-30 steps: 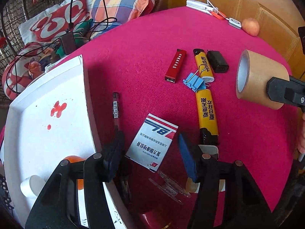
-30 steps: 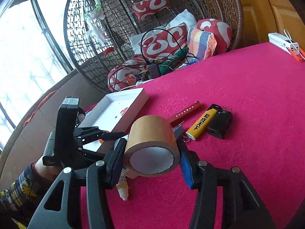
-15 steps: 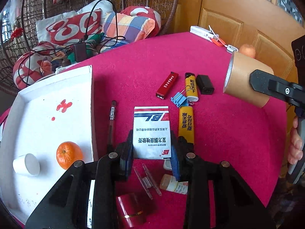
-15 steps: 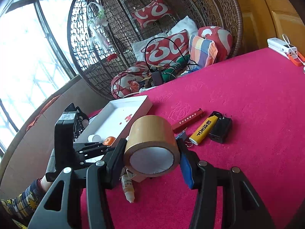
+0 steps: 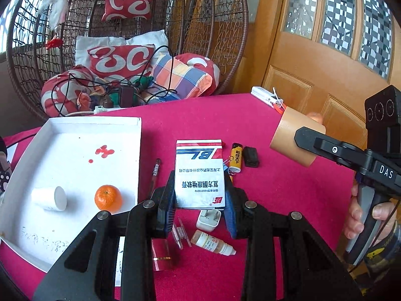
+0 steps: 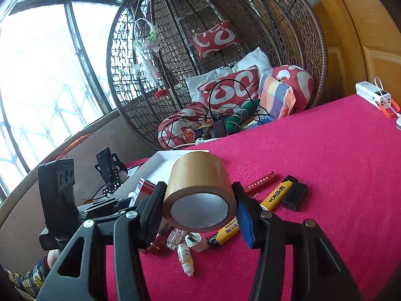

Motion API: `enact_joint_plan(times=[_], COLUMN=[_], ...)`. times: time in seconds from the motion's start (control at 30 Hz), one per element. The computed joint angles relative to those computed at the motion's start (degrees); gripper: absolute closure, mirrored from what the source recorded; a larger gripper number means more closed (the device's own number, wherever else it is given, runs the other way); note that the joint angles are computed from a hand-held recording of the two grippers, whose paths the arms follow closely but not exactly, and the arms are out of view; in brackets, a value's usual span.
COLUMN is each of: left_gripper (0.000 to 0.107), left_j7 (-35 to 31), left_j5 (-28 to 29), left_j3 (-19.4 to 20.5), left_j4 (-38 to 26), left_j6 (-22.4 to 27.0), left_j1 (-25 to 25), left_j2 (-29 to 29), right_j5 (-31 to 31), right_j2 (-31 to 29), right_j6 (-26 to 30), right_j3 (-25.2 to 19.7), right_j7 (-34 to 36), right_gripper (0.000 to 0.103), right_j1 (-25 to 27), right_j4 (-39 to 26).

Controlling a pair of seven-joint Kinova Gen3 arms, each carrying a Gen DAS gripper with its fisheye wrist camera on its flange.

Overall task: Organize rigid objects
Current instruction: 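Carry box and tape roll into the white tray and open both grippers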

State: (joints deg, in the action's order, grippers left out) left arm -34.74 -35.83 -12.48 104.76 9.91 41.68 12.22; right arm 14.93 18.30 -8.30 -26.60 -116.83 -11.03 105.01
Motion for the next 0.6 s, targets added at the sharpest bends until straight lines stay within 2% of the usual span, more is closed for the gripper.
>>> enact_joint_plan(times=[0.2,0.37,0.6], left_gripper=[0.076,0.076,0.076], left_j7=[3.2,8.7,13.8], left_j5=[-2.7,-7.2,-11.4], left_j3=[-3.6,-7.7,-8.1], left_j4=[1.0,2.1,3.6], left_j6=[-0.9,-1.3,-1.9], left_j1=[3.2,6.9,7.0], left_j2=[-0.5,-0.9,-1.8], right_j5=[-0.7,-1.1,-0.9], right_j2=[-0.5,-0.8,-0.6], right_j6=[0.1,0.5,1.3], right_j3=[1.3,1.3,0.1], right_j7=[0.6,0.8,1.4], right_gripper=[0.051,0.051,0.051], right_j1=[-1.6,-1.7,-1.2], right_j4=[0.1,0.1,-0.3])
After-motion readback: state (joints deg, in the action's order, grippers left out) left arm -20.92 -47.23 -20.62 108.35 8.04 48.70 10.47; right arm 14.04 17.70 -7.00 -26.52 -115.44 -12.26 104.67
